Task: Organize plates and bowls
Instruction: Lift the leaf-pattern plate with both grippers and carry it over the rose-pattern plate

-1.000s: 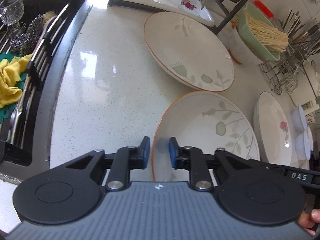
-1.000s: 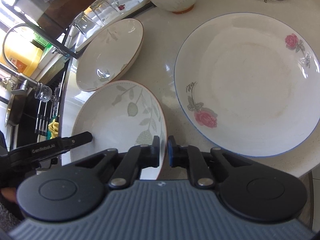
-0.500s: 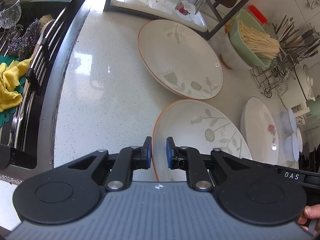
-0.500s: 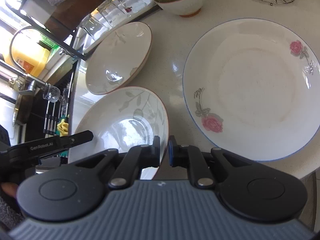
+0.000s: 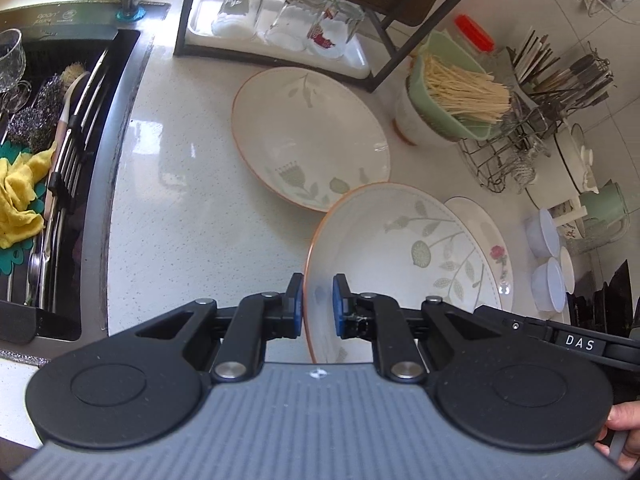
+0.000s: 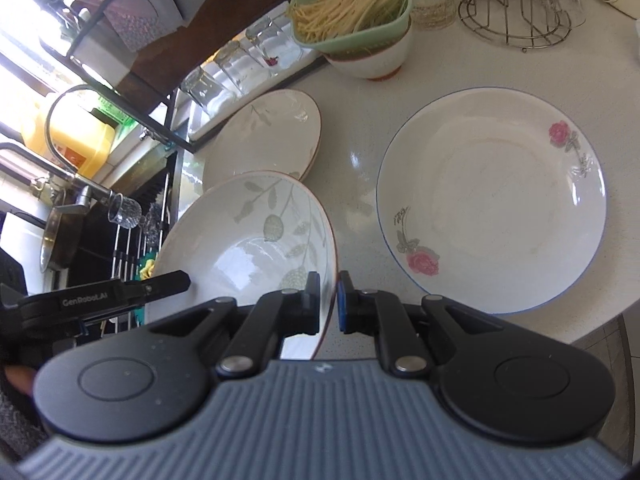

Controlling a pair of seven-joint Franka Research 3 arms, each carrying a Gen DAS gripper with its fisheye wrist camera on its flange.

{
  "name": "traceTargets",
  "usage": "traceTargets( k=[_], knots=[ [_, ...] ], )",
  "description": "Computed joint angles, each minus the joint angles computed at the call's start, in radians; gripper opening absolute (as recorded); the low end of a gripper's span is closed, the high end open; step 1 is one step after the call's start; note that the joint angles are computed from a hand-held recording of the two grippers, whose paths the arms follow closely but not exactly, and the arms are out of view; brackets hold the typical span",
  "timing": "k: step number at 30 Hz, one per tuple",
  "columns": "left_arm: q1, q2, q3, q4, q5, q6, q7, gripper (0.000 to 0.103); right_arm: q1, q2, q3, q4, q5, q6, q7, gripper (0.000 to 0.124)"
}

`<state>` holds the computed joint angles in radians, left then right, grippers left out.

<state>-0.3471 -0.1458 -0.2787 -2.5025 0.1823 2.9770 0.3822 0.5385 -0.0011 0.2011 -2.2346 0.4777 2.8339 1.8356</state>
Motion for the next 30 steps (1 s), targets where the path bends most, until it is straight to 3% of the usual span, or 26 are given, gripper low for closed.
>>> traceTargets(
  k=[5, 9, 12, 20, 25, 28, 30],
  knots=[
    [-0.046, 0.01, 0.035, 0.043, -0.102, -0.037, 0.132, 0.017, -0.003, -0.029, -0.001, -0.028, -0.056, 0.046, 0.078, 0.011],
    [-0.032, 0.026, 0.023, 0.073, -0.1, -0.026, 0.154, 0.017, 0.007, -0.046, -0.016, -0.049, 0.11, 0.088, -0.061, 0.011],
    [-0.045, 0.068, 0.027, 0.102, -0.17, 0.025, 0.169, 0.017, -0.004, -0.048, -0.026, -0.051, 0.131, 0.085, -0.111, 0.011],
    [-0.04, 0.225, -0.003, 0.283, 0.052, -0.003, -0.019, 0.017, -0.051, -0.077, -0.072, -0.065, 0.24, 0.025, -0.3, 0.011],
    [-0.067, 0.339, -0.003, 0.409, 0.066, -0.03, -0.05, 0.017, -0.094, -0.067, -0.092, -0.065, 0.248, -0.005, -0.371, 0.011],
    [-0.071, 0.396, -0.008, 0.465, 0.052, -0.034, -0.06, 0.017, -0.114, -0.052, -0.112, -0.055, 0.35, -0.033, -0.475, 0.011],
    [-0.083, 0.432, -0.004, 0.51, 0.053, -0.06, -0.061, 0.017, -0.134, -0.038, -0.109, -0.048, 0.313, -0.042, -0.479, 0.011]
  ],
)
